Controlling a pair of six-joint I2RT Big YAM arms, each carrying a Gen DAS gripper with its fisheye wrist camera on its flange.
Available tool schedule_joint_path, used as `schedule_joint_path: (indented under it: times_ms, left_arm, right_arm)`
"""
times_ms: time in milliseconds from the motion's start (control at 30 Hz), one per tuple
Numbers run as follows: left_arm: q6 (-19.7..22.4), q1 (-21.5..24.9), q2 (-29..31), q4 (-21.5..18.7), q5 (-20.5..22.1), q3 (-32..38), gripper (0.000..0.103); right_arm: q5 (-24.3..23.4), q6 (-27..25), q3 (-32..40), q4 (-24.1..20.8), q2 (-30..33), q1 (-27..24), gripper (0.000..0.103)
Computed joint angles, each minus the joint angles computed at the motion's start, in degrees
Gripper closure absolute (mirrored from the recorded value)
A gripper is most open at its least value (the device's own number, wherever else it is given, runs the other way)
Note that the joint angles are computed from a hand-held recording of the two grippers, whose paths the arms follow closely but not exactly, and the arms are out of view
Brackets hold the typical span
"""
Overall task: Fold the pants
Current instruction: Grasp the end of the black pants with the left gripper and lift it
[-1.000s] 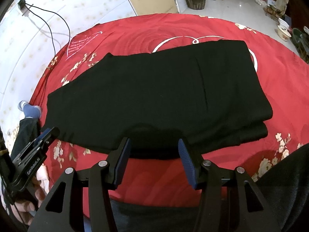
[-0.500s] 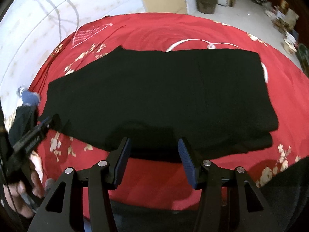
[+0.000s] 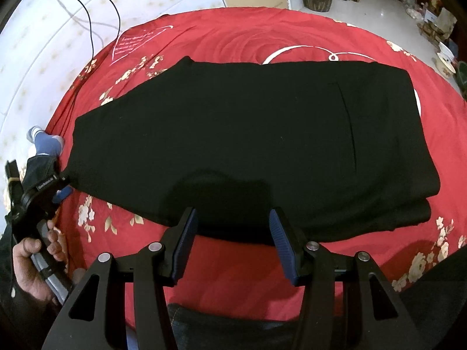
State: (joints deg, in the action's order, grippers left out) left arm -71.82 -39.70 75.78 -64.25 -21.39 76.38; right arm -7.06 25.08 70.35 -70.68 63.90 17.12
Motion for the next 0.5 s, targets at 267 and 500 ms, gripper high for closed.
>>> schedule_joint_path:
  times_ms: [267,500]
  left_arm:
    - [5.0,2.0,0.9,6.3,-2.0,-0.9,0.049]
    - [8.8,3.0,3.4,3.8,-4.4,1.9,0.085]
  right_arm:
    - [-1.2,0.6,-0.2,0.1,-0.3,-0.6,0.051]
    - [-1.5,0.7,0.0,-0.5,0.1,-0.5,0.051]
